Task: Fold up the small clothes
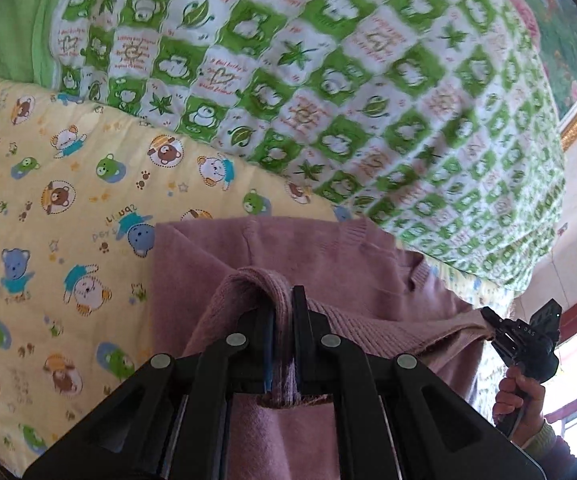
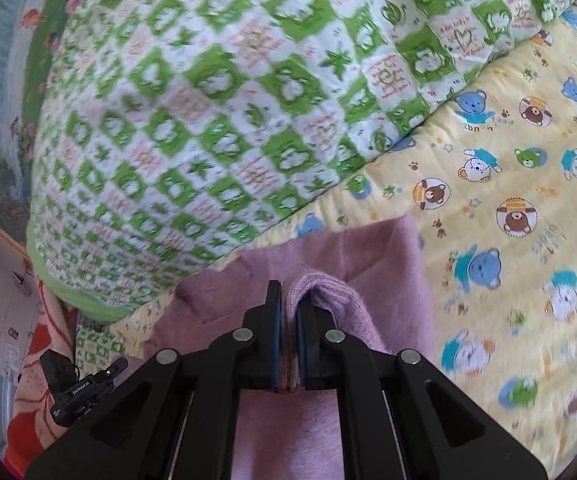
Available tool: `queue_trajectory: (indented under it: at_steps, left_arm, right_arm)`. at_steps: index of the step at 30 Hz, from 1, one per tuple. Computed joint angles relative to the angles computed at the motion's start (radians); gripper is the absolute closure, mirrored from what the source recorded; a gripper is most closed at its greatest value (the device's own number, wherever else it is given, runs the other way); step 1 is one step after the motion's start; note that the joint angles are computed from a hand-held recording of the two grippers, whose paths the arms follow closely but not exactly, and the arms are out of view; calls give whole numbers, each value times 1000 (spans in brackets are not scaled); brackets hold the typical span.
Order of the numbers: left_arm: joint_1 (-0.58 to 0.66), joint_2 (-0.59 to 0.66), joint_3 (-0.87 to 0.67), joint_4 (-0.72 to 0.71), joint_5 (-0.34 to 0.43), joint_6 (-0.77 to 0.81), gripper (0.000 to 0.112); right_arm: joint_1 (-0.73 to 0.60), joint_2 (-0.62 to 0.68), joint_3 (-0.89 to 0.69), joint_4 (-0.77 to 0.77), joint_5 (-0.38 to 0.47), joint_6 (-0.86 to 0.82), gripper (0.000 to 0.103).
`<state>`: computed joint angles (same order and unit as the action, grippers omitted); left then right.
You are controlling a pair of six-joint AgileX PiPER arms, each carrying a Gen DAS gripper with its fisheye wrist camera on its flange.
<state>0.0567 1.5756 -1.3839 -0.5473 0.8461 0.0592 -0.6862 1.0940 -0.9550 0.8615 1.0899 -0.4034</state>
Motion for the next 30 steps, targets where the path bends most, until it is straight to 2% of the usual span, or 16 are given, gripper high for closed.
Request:
queue_trajectory:
  at_steps: [6,11,14,16,19,21,22,23,26,30]
  left_arm:
    - [-1,81,-76,-11,-28,-7,107]
    - [-17,146,-159,46,-37,-54,107]
    - [-44,191,-187,152,-22,-122,106]
    - [-46,187,-174,158,-29,-121,101]
    - [-39,155,-159,186,-29,-146,90]
    - [-31,126,-151,216,-23,-174,82]
    - [-20,106,-139,206,-18,-165,80]
    - [-13,84,-129,205,-11,-162,80]
    - [-18,1,-87,196,2,-161,79]
    - [-100,-113,6,170,-2,-128,65]
  right_arm:
    - [50,78,-10,17,-83,-22,96]
    - [89,129,-53,4,-145,2,96]
    - [122,185,-63,-59,-173,63,95]
    - [122,205,-57,-68,-171,75,94]
    - [90,205,-62,-32,-133,60,91]
    - [66,188,-77,-42,-107,77,77]
    - [53,164,-80,-56,-108,94,61]
    - [32,140,-76,-46,-104,90,53]
    - [-57,96,-77,24,-18,16,53]
    - [-88,0,-42,21,58,-34,53]
